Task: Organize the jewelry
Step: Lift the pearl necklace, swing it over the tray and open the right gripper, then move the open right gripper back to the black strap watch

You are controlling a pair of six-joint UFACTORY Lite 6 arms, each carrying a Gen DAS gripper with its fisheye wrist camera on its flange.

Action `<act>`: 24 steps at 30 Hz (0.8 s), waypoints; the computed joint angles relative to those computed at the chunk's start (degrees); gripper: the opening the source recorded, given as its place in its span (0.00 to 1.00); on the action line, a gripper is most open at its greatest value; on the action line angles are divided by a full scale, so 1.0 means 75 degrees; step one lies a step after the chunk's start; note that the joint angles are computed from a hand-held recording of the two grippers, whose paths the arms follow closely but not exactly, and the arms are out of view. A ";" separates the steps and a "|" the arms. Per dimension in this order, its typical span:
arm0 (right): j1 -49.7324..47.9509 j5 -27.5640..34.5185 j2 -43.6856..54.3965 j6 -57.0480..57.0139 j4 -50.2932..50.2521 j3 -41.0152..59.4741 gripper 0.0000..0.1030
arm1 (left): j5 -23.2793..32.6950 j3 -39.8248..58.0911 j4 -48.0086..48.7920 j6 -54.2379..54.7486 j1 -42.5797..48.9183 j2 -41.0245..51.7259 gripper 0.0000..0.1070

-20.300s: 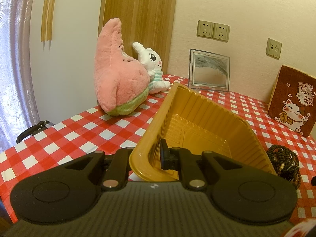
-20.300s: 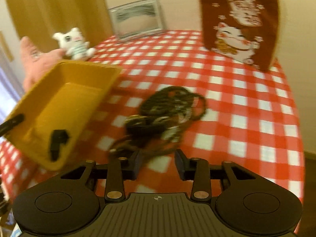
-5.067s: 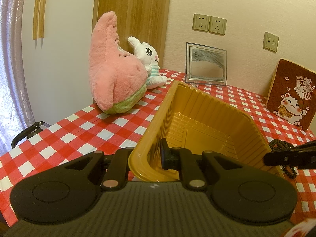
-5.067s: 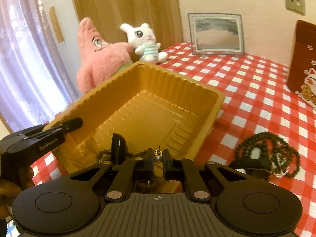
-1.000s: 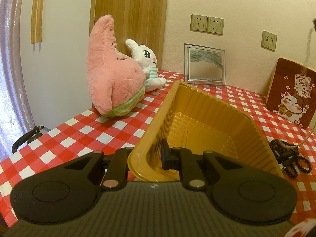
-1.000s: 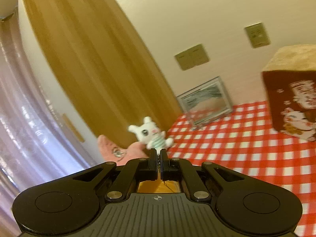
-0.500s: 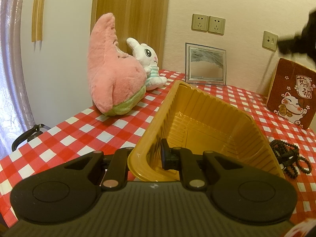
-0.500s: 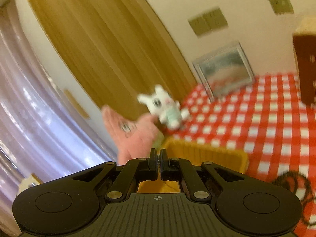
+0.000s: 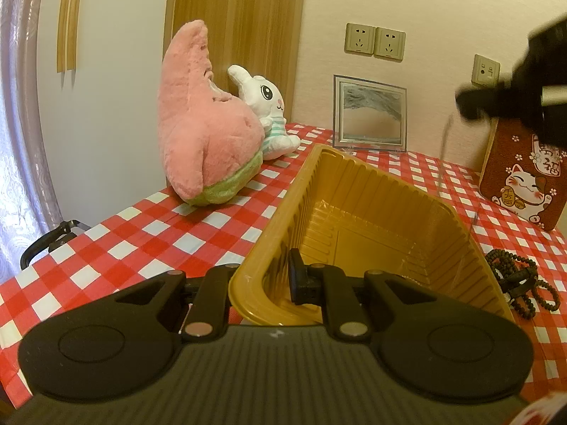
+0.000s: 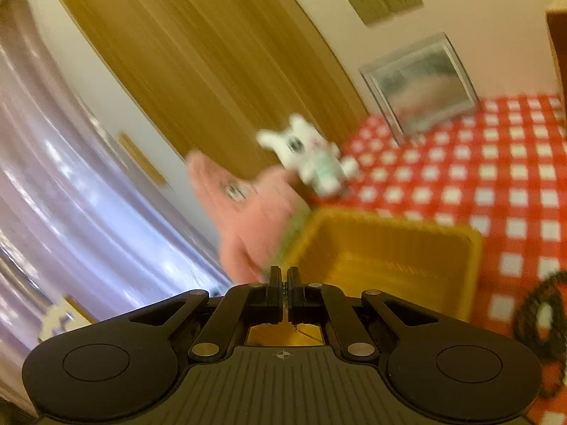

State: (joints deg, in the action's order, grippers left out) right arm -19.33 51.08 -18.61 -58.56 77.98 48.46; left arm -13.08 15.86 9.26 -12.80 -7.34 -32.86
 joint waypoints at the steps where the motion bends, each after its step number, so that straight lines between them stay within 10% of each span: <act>1: 0.0042 -0.0059 -0.0029 -0.0133 0.0191 -0.0023 0.02 | -0.0005 -0.0001 0.0005 -0.0001 0.0002 0.0001 0.12; 24: 0.0704 -0.1176 0.0157 0.0503 -0.1155 -0.0589 0.05 | -0.0021 -0.0015 -0.0057 0.0040 -0.0025 0.0021 0.12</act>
State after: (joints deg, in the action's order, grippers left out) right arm -14.04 42.26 -17.43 -54.79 69.31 44.04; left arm -13.23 15.75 8.84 -12.50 -7.53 -32.71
